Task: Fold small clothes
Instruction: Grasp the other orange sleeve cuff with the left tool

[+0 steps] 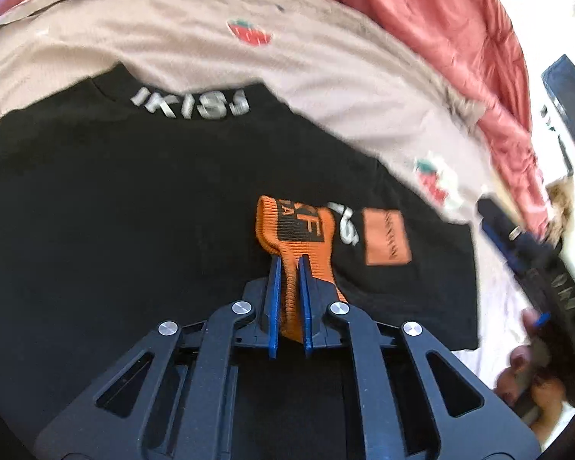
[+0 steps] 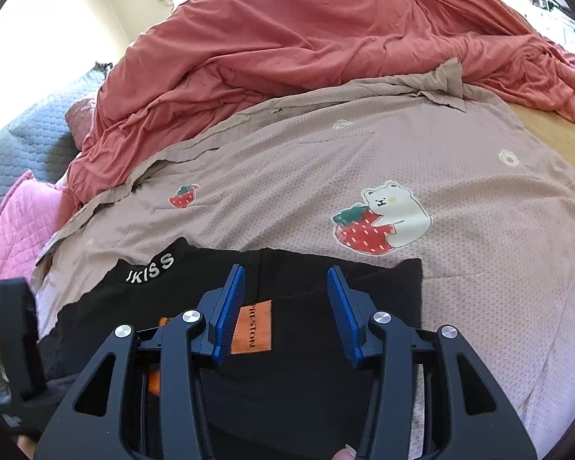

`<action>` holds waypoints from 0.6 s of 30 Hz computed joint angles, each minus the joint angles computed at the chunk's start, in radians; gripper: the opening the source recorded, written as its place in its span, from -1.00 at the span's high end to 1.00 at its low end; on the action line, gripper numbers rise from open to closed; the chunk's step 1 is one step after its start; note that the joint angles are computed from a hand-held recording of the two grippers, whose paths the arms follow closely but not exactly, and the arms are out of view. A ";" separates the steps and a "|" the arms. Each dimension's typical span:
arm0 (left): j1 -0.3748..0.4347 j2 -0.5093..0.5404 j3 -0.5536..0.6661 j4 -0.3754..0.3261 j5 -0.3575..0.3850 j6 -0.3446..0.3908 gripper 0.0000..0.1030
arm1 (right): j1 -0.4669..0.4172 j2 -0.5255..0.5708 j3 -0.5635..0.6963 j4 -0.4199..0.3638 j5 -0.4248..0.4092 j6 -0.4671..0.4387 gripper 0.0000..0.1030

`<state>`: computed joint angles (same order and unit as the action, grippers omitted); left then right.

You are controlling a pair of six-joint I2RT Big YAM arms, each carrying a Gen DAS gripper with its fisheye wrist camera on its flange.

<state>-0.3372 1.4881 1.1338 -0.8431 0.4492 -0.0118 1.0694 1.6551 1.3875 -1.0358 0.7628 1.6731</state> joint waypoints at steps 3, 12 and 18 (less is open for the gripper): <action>0.055 -0.034 0.010 0.025 0.013 0.016 0.92 | 0.000 -0.006 -0.011 -0.002 -0.002 0.024 0.14; 0.223 -0.124 0.024 0.146 -0.073 0.114 0.92 | -0.005 0.019 0.012 -0.009 -0.020 -0.004 0.14; 0.283 -0.064 0.029 0.128 -0.112 0.155 0.92 | -0.008 0.067 0.068 -0.042 -0.039 -0.058 0.14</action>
